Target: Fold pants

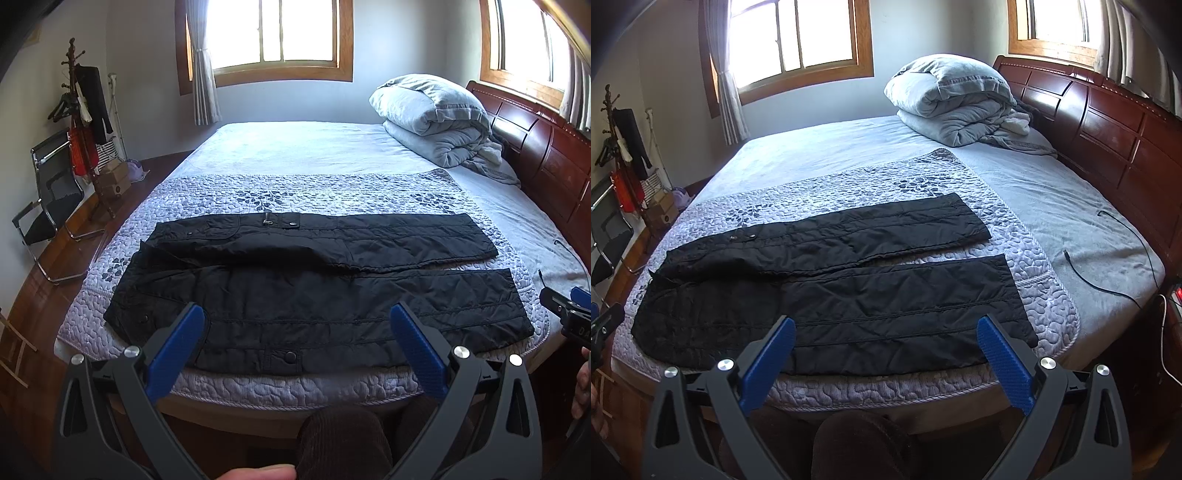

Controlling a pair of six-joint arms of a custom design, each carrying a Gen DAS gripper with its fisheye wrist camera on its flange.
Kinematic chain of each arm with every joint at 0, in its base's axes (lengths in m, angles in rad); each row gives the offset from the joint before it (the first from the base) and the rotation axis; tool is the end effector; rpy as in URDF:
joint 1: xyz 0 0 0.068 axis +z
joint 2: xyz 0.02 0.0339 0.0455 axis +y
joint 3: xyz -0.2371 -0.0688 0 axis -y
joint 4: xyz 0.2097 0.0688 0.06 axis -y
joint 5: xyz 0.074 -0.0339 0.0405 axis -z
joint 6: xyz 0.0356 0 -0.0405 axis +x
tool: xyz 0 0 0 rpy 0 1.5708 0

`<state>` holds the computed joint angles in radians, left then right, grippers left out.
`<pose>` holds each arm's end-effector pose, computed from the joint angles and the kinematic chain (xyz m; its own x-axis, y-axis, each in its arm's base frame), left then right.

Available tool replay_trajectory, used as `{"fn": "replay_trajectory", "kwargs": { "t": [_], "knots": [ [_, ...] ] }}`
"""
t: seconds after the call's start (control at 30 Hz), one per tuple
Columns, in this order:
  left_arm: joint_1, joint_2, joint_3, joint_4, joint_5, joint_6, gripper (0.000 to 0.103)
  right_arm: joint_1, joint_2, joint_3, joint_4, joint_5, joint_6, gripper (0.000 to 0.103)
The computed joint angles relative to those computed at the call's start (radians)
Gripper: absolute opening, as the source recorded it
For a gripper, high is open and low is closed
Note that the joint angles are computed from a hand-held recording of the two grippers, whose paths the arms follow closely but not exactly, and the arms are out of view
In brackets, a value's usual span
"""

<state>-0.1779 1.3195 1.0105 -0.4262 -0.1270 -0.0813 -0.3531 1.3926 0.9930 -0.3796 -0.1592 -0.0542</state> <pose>0.2568 -0.0416 0.2632 -0.6647 0.0377 -0.7461 0.0292 0.9993 0.0244 0.2573 -0.0888 0.2438 -0.6712 0.1903 -0.7165 0.1995 0.9772 0.0727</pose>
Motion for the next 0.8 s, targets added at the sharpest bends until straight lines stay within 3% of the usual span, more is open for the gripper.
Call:
{"fn": "replay_trajectory", "kwargs": {
  "t": [0.8],
  "knots": [
    [-0.013, 0.005, -0.011, 0.009, -0.007, -0.006, 0.101, 0.006, 0.014, 0.004, 0.0, 0.004, 0.0, 0.099]
  ]
}}
